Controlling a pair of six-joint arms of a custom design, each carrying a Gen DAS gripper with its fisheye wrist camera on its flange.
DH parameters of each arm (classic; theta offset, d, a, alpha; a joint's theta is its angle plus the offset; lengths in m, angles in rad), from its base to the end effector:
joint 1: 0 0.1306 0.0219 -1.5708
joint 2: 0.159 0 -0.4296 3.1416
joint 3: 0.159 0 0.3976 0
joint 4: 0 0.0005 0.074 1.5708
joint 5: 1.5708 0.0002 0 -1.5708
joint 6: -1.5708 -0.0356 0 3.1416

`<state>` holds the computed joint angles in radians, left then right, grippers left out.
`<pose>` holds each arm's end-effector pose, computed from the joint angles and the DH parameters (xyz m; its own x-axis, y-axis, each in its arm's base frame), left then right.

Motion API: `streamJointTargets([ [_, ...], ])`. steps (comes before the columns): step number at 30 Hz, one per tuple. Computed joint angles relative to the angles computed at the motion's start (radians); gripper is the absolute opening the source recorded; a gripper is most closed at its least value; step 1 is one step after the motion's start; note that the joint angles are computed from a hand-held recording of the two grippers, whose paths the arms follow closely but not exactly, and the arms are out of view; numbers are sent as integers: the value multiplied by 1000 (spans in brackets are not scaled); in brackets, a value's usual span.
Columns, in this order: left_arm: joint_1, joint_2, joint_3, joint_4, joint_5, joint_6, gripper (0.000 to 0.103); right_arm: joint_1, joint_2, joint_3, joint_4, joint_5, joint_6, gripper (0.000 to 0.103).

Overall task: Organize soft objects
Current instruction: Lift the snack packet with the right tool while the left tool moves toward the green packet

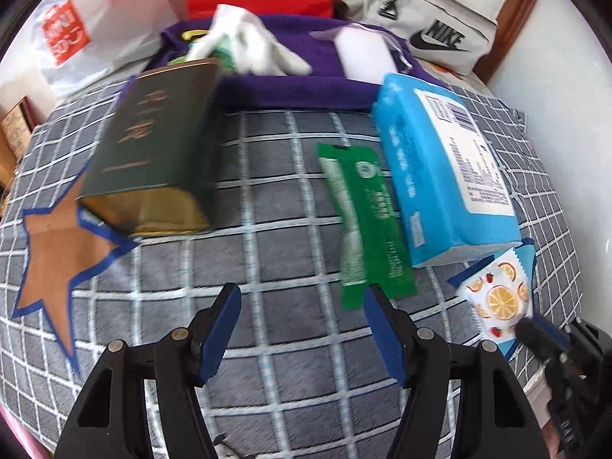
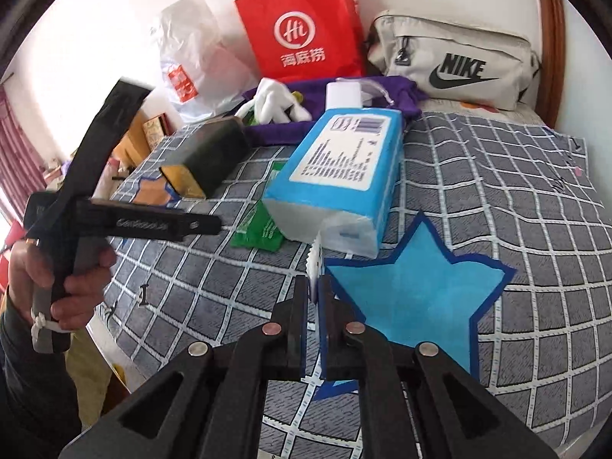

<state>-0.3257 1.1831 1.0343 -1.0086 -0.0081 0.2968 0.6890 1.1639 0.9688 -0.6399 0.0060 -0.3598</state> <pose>0.3425 -0.1159 0.3896 -0.9224 0.0028 -0.3863 0.0493 0.9927 -0.1104 0.2937 0.2410 0.3886 -0.7583 -0.1684 -0.6298 -0.3907 0.8908 0.2321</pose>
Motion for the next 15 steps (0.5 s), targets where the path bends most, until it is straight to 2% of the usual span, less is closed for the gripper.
streamJointTargets([
  [4,-30,24,13,15,8,-10,66,-8,16,-5,-1,-21,8,9],
  [8,-61,58,27,13,-20,-19,69,-15,32,-10,12,-41,8,14],
  [15,-102,106,51,19,-53,-34,74,-17,66,-8,3,-27,13,16],
])
